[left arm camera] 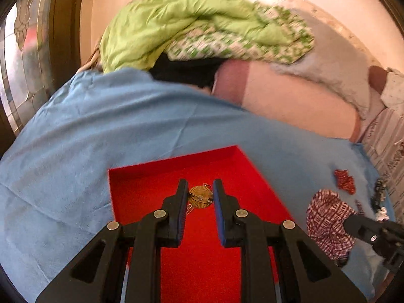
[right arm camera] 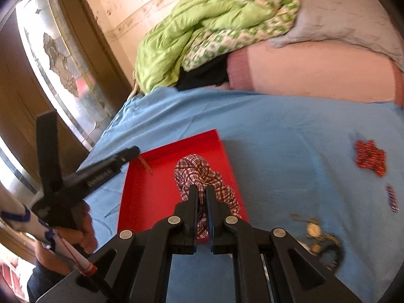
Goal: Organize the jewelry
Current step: 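Carry the pendant into the red tray and open the left tool while the right tool drops the scrunchie there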
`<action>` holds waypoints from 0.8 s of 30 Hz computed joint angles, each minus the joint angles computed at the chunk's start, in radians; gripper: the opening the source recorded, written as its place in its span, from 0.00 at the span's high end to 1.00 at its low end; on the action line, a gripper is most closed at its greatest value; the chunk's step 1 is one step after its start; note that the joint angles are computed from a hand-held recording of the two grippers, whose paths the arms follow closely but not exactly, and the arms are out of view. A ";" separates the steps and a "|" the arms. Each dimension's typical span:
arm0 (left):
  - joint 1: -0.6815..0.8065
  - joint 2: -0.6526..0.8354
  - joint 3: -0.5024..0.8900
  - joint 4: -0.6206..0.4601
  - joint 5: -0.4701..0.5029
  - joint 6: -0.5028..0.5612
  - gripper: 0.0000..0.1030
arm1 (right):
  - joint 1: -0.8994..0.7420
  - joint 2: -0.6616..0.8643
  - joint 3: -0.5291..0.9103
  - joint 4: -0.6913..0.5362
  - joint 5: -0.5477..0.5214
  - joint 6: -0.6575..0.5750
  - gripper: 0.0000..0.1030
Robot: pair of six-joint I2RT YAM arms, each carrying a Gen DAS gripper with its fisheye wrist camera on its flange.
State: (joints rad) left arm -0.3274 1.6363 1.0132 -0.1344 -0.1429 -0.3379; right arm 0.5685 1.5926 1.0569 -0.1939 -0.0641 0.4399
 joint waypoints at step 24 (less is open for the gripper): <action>0.155 0.231 0.134 -0.025 0.098 0.002 0.81 | -0.018 0.751 0.870 -0.303 -0.019 0.066 0.93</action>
